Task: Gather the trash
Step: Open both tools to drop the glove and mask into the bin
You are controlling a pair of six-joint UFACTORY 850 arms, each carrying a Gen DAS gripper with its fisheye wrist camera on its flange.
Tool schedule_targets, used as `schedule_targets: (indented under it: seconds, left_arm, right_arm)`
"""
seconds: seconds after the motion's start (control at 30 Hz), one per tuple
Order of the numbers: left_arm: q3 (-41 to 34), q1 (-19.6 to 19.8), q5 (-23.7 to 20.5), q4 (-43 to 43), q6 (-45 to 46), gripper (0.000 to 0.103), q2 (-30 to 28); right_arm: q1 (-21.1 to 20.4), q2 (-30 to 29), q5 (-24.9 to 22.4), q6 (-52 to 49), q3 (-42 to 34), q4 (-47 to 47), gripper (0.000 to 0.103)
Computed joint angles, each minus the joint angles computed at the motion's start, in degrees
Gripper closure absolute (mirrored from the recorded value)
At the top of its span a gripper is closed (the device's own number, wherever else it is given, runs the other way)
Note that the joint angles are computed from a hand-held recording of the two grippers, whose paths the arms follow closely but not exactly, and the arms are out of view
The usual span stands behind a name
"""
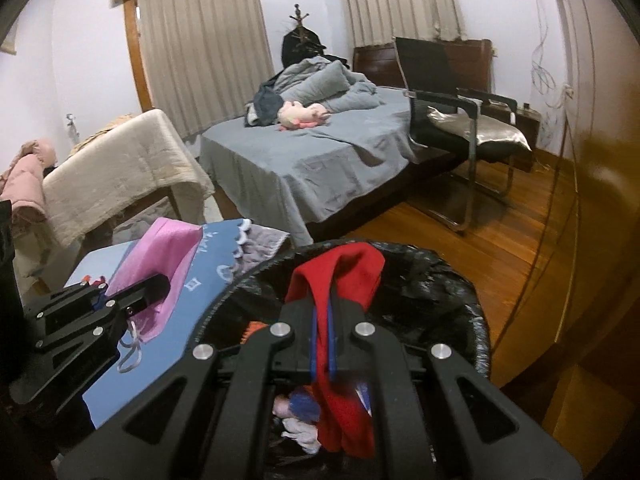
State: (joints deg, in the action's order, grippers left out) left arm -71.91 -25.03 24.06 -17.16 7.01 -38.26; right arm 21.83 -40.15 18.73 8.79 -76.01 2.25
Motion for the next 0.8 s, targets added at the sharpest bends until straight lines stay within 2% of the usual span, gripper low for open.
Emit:
schedule_targets:
  seconds: [0.23, 0.27, 0.33, 0.37, 0.4, 0.43, 0.47, 0.5, 0.63, 0.77, 0.8]
  left_arm:
    - [-5.07, 0.09, -3.28, 6.26, -5.49, 0.095, -4.29]
    - [-5.72, 0.21, -4.0, 8.5, -7.55, 0.095, -4.75]
    - [-7.44, 0.44, -5.91, 12.98, -11.94, 0.089, -5.97]
    - [-7.9, 0.62, -6.48, 15.66, -14.87, 0.075, -6.35]
    - [-8.15, 0.69, -6.92, 17.19, -16.71, 0.06, -6.49]
    - [-7.91, 0.84, -6.61, 17.86, -17.72, 0.055, -6.48]
    - [-7.64, 0.76, -6.24, 17.23, -17.19, 0.05, -6.36]
    - [-7.27, 0.8, -6.07, 16.5, -16.37, 0.047, -6.16]
    - [-5.86, 1.26, -5.38, 13.17, -14.48, 0.037, -5.28]
    - [-2.49, 2.17, -2.67, 5.76, -8.77, 0.025, -3.14]
    - [-1.97, 2.48, -2.13, 4.35, -7.52, 0.021, -2.82]
  right_arm:
    - [-1.5, -1.64, -1.22, -1.16, -0.97, 2.36, 0.1]
    - [-1.66, -1.99, -1.52, -1.35, -1.27, 2.66, 0.096]
    - [-1.62, -2.58, -2.4, -5.09, -1.84, 6.56, 0.095]
    - [-1.71, -2.82, -2.96, -6.44, -2.15, 7.89, 0.093]
    - [-1.63, -3.17, -3.6, -9.2, -2.49, 10.81, 0.087]
    - [-1.61, -3.4, -3.89, -11.25, -2.68, 12.94, 0.082]
    - [-1.55, -3.52, -3.85, -13.6, -2.64, 15.36, 0.07]
    - [-1.46, -3.55, -3.36, -15.81, -2.33, 17.57, 0.061]
    - [-1.03, -3.39, -1.56, -20.02, -1.36, 22.18, 0.04]
    - [-0.24, -2.72, 1.36, -21.65, -0.17, 24.12, 0.011]
    - [0.07, -2.45, 2.3, -21.99, 0.2, 24.51, 0.01]
